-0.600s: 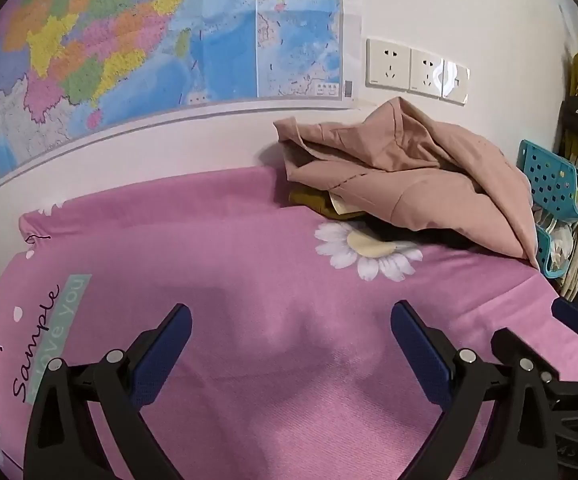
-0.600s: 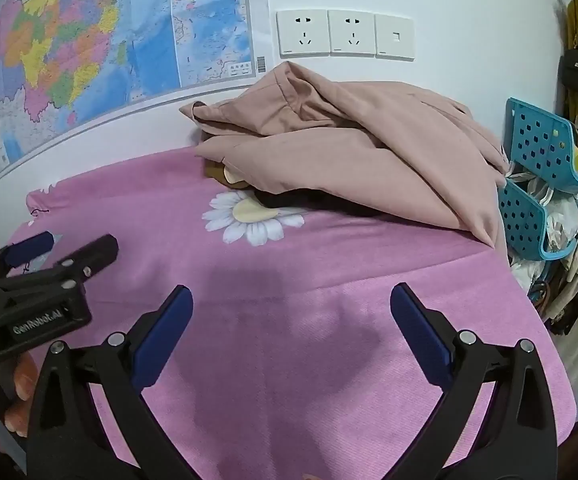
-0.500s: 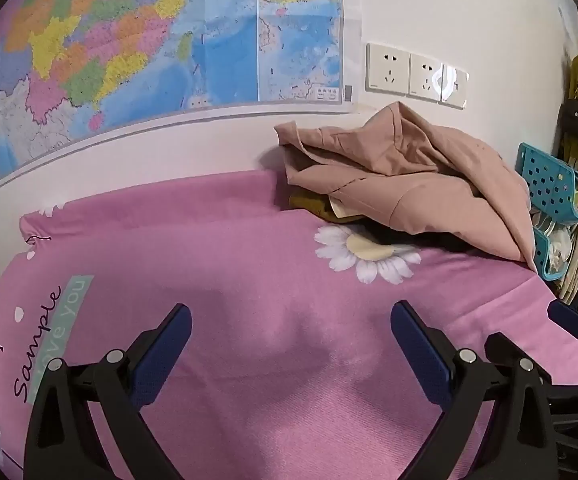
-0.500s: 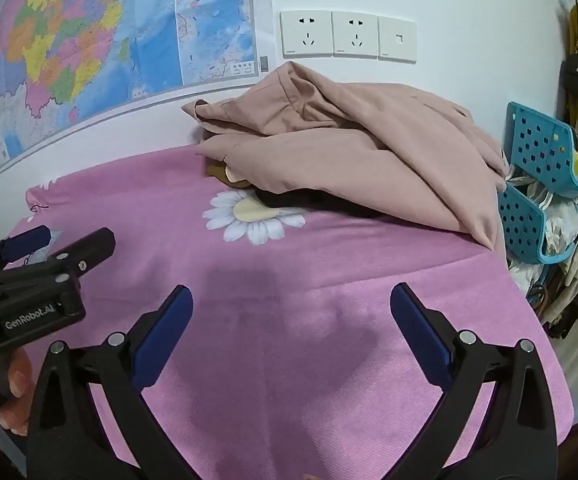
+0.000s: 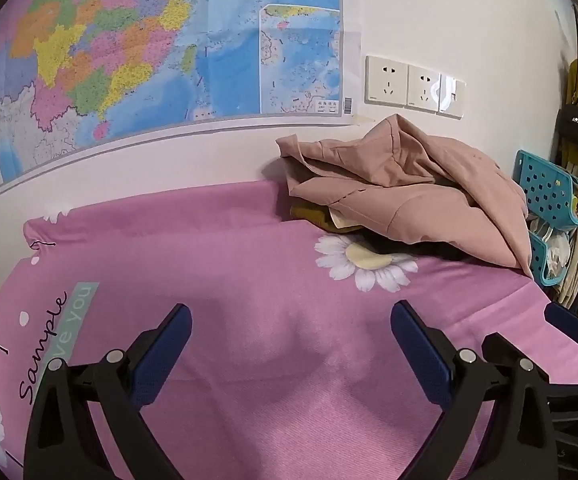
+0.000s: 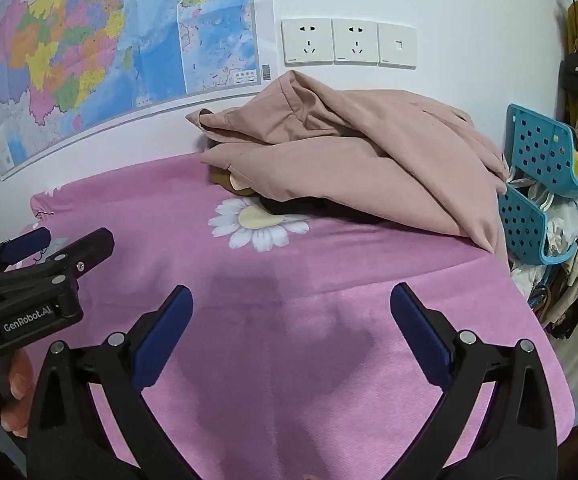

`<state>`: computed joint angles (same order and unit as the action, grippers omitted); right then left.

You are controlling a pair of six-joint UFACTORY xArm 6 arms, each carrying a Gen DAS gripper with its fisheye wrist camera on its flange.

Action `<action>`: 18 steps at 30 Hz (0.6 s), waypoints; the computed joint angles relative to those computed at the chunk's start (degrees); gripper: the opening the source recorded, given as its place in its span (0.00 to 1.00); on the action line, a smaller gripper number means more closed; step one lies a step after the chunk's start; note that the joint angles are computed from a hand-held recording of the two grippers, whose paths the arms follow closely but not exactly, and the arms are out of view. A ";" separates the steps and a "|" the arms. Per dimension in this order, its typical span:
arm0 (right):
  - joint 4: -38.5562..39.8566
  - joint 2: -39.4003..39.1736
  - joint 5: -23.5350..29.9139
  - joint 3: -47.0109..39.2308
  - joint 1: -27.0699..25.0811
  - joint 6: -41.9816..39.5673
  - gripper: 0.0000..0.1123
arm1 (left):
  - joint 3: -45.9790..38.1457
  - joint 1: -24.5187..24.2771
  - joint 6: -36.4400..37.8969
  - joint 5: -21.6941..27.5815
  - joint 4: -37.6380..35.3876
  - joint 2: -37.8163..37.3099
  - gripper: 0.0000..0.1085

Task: Fold large clothes

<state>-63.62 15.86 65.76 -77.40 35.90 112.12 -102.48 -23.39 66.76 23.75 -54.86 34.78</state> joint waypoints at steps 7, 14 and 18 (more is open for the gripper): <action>0.14 0.07 0.15 -0.24 0.06 -0.24 0.87 | 0.11 -0.11 0.53 -0.42 -0.56 -0.16 0.89; -0.05 0.09 0.16 -0.28 0.13 -0.39 0.87 | 0.48 -0.11 0.82 -0.64 -0.94 -0.46 0.89; -0.01 0.24 0.41 -0.48 0.17 -0.52 0.87 | 0.54 -0.11 0.78 -0.63 -0.86 -0.53 0.89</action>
